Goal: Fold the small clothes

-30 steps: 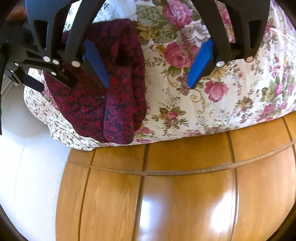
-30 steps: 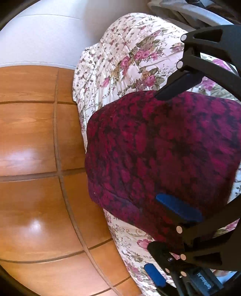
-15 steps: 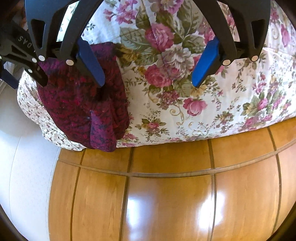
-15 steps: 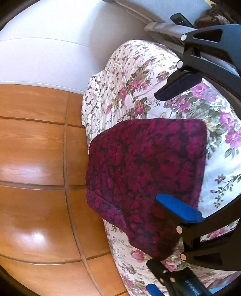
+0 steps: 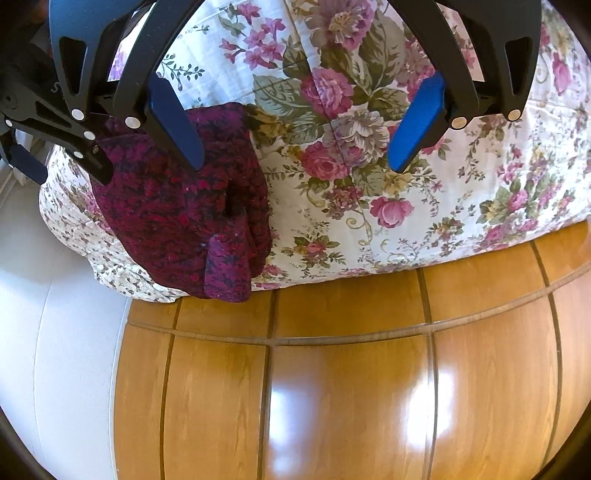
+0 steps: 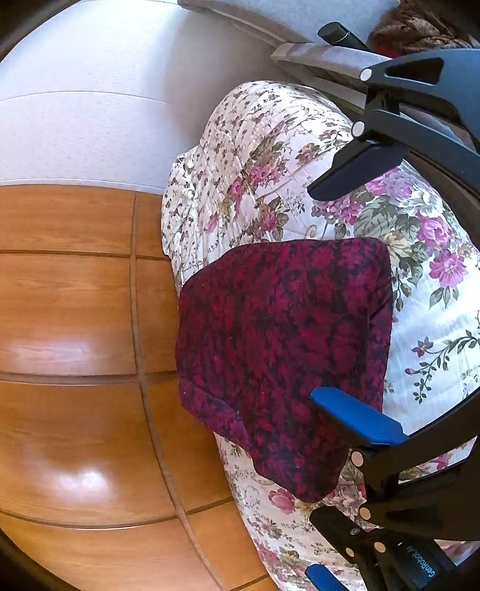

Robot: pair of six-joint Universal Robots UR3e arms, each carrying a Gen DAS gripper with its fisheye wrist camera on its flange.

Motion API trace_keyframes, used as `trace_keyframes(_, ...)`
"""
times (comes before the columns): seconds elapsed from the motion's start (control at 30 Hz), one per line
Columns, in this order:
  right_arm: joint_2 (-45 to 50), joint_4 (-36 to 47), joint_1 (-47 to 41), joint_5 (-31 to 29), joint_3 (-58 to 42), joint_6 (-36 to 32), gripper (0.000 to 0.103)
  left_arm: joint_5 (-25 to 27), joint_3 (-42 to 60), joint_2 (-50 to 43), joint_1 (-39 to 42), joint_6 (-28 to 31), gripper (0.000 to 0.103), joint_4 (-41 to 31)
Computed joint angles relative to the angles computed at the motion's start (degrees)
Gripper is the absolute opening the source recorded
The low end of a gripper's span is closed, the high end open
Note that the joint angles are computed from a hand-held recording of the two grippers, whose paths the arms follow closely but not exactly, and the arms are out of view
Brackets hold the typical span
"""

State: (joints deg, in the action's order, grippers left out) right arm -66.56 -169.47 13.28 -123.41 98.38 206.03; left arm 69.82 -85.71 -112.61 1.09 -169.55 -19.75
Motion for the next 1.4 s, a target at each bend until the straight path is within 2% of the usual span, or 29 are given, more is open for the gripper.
trace_keyframes(0.43, 0.2, -0.3, 0.2, 0.9, 0.1, 0.3, 0.101, 2.5, 0.1, -0.3, -0.4, -0.5, 0.099, 1.2)
trace_keyframes(1.4, -0.2, -0.9, -0.3, 2.2, 0.7, 1.1, 0.101, 2.0, 0.1, 0.7, 0.2, 0.6, 0.099, 0.5)
